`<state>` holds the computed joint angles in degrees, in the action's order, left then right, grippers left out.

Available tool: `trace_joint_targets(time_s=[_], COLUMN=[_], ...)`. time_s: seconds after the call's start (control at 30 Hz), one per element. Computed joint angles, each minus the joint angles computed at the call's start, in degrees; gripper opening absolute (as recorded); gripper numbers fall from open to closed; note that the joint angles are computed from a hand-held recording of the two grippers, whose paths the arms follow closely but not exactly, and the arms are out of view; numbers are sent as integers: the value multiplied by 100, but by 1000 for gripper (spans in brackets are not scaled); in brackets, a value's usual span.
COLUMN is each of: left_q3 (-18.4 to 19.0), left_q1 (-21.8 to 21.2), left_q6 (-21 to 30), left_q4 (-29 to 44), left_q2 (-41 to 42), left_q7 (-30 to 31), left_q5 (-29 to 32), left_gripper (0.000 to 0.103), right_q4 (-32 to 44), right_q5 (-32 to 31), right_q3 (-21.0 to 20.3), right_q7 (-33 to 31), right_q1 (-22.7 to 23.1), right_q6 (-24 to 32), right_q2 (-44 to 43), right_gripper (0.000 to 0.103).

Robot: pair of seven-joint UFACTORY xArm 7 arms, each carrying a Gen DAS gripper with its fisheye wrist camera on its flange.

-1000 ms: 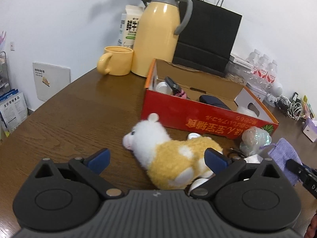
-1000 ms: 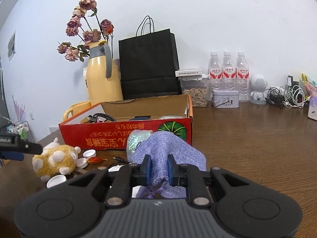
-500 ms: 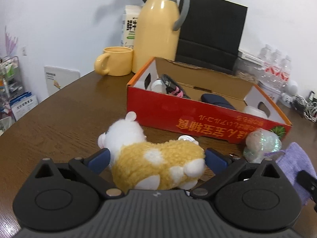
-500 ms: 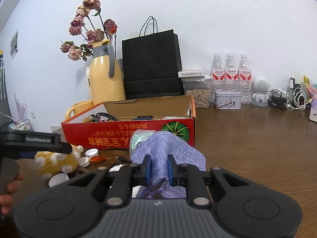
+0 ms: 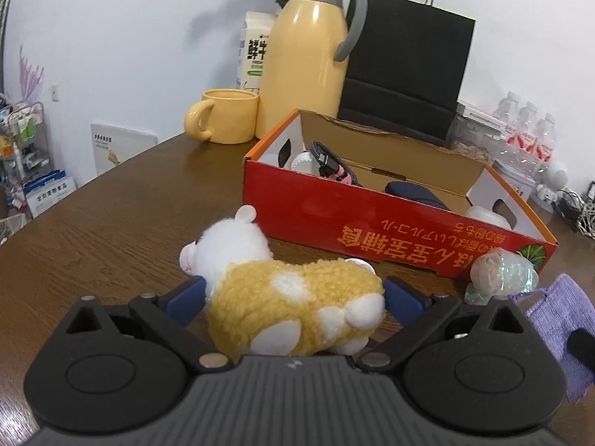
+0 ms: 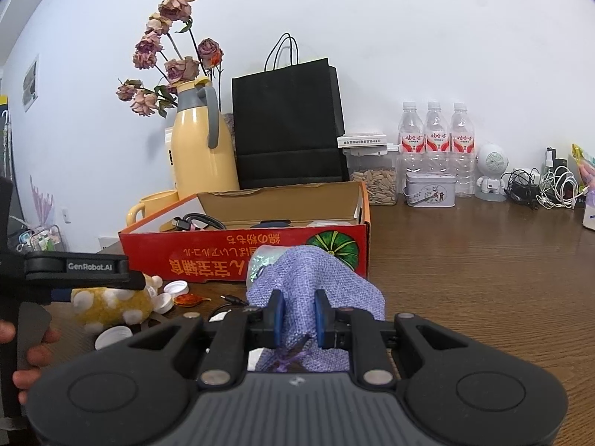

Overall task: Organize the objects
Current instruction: 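Grasp the white-and-yellow plush alpaca with the left gripper while the right gripper holds the lavender pouch, then carry the plush alpaca and lavender pouch over the cardboard box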

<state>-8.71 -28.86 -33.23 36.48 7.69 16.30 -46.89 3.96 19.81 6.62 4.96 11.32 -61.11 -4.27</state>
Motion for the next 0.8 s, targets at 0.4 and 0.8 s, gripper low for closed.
trace_joint_targets(time_s=[0.4,0.8], left_q3=[-8,88], left_q1=[544,1098], left_q6=[-323,-807], left_q4=[-814,-1406], left_q2=[-390,-688], left_q7=[-1025,-1771], left_q5=[1818,3450], left_gripper=[89,87], right_q4=[-10,-24], right_q5=[222,521], right_q3=[68,140], right_q7=[-104,-139], right_q1=[76,197], right_q6=[27,-56], right_q2=[-42,-7], right_gripper=[16,16])
